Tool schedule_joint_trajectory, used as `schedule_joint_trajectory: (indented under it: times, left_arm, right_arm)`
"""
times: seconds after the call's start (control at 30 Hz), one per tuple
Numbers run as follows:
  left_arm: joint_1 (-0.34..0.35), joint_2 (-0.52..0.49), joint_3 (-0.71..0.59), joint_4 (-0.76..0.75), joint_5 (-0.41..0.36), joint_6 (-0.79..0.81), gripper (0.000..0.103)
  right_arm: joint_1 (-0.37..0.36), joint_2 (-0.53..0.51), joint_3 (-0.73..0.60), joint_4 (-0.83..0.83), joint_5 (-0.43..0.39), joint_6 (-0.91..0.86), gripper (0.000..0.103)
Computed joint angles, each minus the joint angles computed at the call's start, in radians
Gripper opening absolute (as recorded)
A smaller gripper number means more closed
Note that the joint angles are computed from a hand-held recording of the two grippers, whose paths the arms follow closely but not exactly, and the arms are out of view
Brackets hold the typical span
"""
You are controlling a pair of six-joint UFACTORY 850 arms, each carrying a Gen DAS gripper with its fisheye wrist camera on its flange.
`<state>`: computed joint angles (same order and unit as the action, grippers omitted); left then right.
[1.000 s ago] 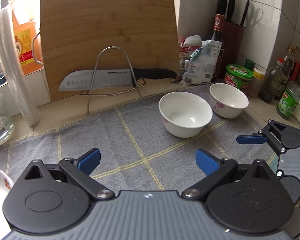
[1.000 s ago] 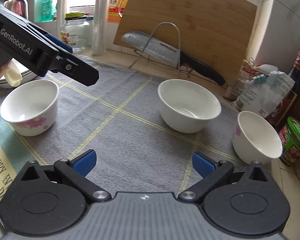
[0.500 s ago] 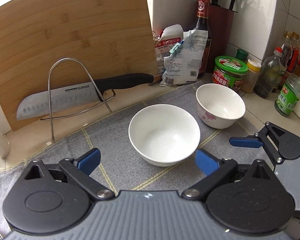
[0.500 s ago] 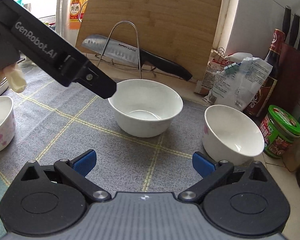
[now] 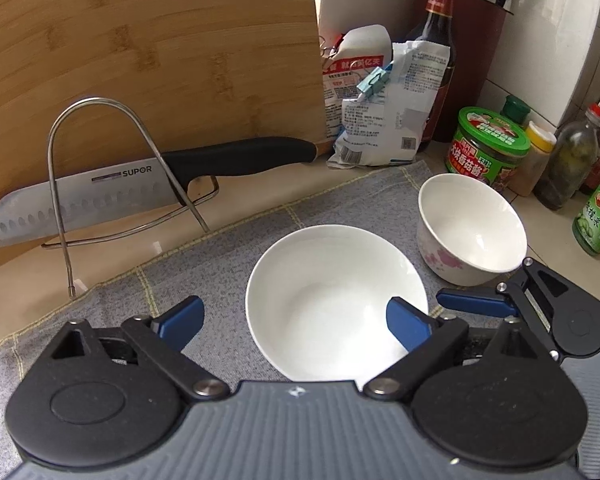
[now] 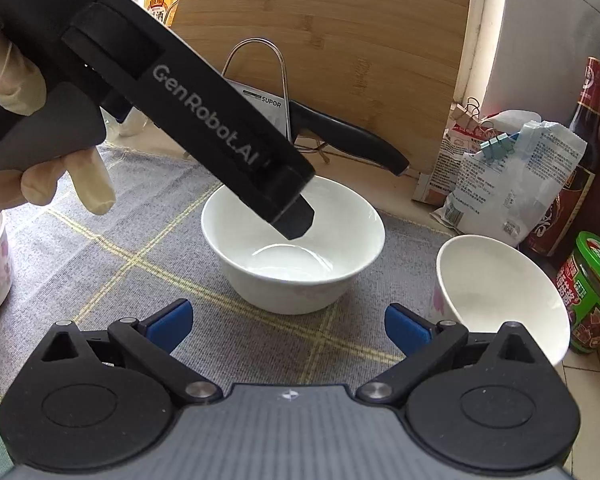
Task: Organize plates and bowls
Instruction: 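Move the left tool to a plain white bowl and grip its rim, then carry the white bowl with the left tool and lower it into the placed bowl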
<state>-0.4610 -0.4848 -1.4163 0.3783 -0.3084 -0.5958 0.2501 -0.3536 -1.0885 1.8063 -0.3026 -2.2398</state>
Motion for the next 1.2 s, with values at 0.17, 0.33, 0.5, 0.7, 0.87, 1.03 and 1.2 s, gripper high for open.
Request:
schedule_joint_trajectory:
  times: [0.17,0.33,0.5,0.7,0.87,1.03,1.2]
  left_arm:
    - [0.005,-0.038,-0.045,-0.074,-0.026,0.073,0.083]
    - [0.008,-0.057,-0.065,-0.125,-0.034,0.124,0.071]
    - [0.01,-0.072,-0.086,-0.181,-0.041,0.186,0.066]
    - [0.013,-0.081,-0.098,-0.199,-0.044,0.213,0.065]
    - [0.015,-0.085,-0.102,-0.204,-0.045,0.222,0.065]
    - [0.014,-0.087,-0.105,-0.197,-0.047,0.217,0.065]
    - [0.012,-0.084,-0.101,-0.189,-0.048,0.214,0.065]
  right_arm:
    - [-0.002,-0.036,-0.038,-0.029,-0.014,0.011,0.103]
    - [-0.001,-0.051,-0.053,0.012,-0.017,-0.055,0.103]
    - [-0.002,-0.057,-0.061,0.047,-0.034,-0.095,0.103]
    - [-0.006,-0.065,-0.071,0.056,-0.057,-0.098,0.099]
    - [-0.008,-0.069,-0.077,0.032,-0.064,-0.075,0.096]
    - [-0.006,-0.069,-0.078,0.023,-0.06,-0.059,0.096]
    - [-0.004,-0.069,-0.082,0.007,-0.051,-0.039,0.096]
